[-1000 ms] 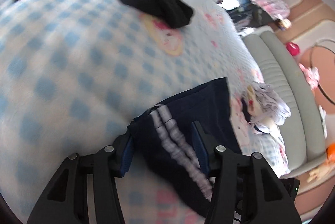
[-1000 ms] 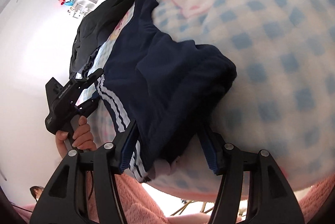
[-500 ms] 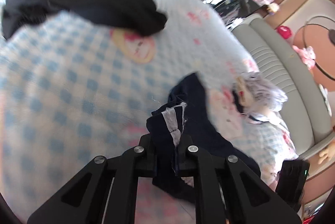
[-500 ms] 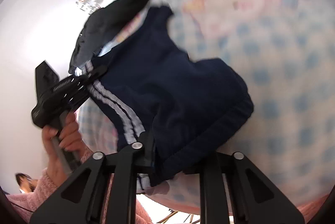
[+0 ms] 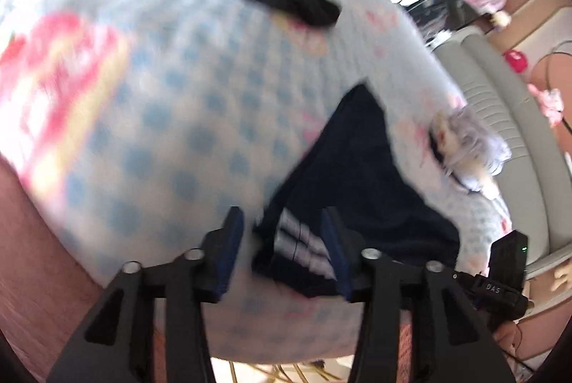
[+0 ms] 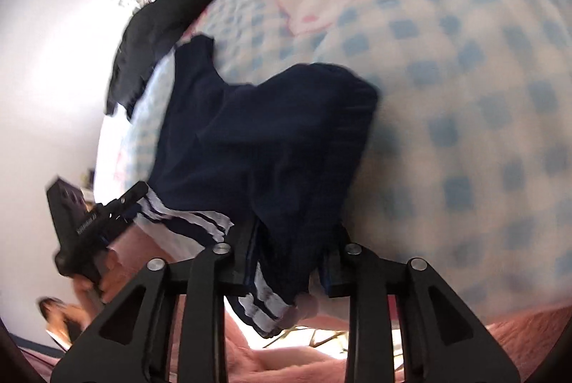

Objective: Fold clothes
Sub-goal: 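Fold the shorts hem over with the right gripper while the left gripper holds the seam, then pinch the striped hem with both grippers and fold it toward the waistband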

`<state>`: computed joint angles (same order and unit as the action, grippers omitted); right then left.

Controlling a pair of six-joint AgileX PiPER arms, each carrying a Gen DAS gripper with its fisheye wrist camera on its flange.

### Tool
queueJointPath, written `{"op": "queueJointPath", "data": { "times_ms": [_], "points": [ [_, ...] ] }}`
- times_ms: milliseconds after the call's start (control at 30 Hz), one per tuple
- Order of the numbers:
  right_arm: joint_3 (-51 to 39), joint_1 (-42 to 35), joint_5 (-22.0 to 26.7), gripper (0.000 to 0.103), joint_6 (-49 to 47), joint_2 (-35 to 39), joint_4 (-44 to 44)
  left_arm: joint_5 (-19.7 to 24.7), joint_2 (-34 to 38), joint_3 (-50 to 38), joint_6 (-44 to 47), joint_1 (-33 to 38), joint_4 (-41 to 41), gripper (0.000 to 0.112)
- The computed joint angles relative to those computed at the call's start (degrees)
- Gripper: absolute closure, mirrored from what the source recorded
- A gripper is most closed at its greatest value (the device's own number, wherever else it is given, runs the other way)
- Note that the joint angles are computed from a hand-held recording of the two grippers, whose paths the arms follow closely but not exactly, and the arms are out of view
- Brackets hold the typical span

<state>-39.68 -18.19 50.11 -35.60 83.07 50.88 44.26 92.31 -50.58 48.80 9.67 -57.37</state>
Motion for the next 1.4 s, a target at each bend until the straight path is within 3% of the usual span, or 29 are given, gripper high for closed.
{"op": "queueJointPath", "data": {
  "times_ms": [167,233,267,333,367,400,433,567,667,733,767,800,867,967,1000,1067,1133,1167,1200,1233,1300,1400],
  "points": [
    [-0.81,-1.94,-1.46,0.065,-0.47,-0.54,2.6,3.67,9.53,-12.95,0.59,-4.64,3.93,0.052],
    [-1.42,-1.9,-0.6,0.05,-1.63,0.87,3.55,4.43,13.45,-16.84,-3.15,-7.61,7.19,0.052],
    [-1.76,-1.82,0.01,0.049,-2.28,1.73,3.91,3.82,14.29,-17.3,-4.27,-9.14,8.21,0.053],
    [-2.61,1.14,-1.33,0.048,-0.89,3.33,3.31,1.86,15.0,-17.04,-4.81,-12.1,9.26,0.064],
    [-2.73,2.16,-1.97,0.048,-0.74,3.53,3.03,0.42,14.05,-16.03,-4.76,-13.15,9.7,0.086],
    [-2.88,3.08,-2.77,0.057,-0.84,3.57,2.86,-0.98,13.0,-15.05,-4.96,-14.13,10.33,0.098],
    [-3.09,4.15,-3.77,0.074,-0.91,3.62,2.66,-2.38,11.96,-14.12,-5.27,-15.14,11.04,0.1],
    [-5.53,7.3,-6.99,0.085,1.9,1.04,-0.93,-1.51,4.6,-8.83,-4.05,-12.2,5.74,0.103],
    [-7.64,7.32,-6.57,0.087,3.44,-1.67,-4.37,0.45,0.93,-6.33,-4.31,-9.57,5.6,0.101],
    [-9.29,7.24,-5.54,0.083,7.47,-0.04,-8.17,0.34,1.87,-6.95,-5.09,-9.28,7.72,0.088],
    [-10.14,7.21,-4.96,0.08,9.43,0.81,-10.0,-0.03,2.75,-7.68,-5.51,-9.27,8.97,0.071],
    [-10.5,6.81,-4.48,0.076,10.32,1.89,-11.3,-0.06,4.01,-8.73,-5.65,-9.02,9.49,0.063],
    [-9.97,4.64,-3.47,0.075,9.08,2.5,-10.62,1.03,7.04,-11.5,-4.31,-7.37,6.89,0.063],
    [-9.19,1.29,-2.4,0.059,6.33,1.93,-7.44,6.29,13.76,-17.8,-1.92,-5.84,2.52,0.056],
    [-9.2,0.59,-2.41,0.049,5.51,1.76,-6.33,7.27,16.09,-20.25,-2.85,-6.41,2.73,0.056],
    [-9.69,-0.62,-2.47,0.048,2.82,2.92,-3.19,8.59,19.98,-24.38,-4.28,-7.93,3.29,0.056],
    [-10.6,-1.72,-1.8,0.048,0.23,6.05,0.14,7.83,21.74,-26.37,-4.88,-10.2,4.46,0.064],
    [-11.32,-2.05,-1.19,0.048,-0.72,8.26,1.76,6.72,21.87,-26.75,-5.14,-11.46,5.4,0.089],
    [-11.86,-1.9,-0.99,0.052,-1.4,9.98,2.91,5.65,22.03,-27.17,-5.46,-12.72,6.4,0.103],
    [-12.48,-0.96,-1.52,0.072,-1.58,11.04,2.85,4.48,21.5,-27.68,-5.72,-13.56,7.15,0.103],
    [-13.32,1.22,-3.35,0.079,-1.17,10.56,1.83,2.11,20.22,-28.86,-6.28,-15.04,8.7,0.105],
    [-14.4,2.61,-4.52,0.083,-2.36,8.73,3.42,2.29,21.46,-36.18,-10.48,-16.47,13.51,0.105]
  ]
}}
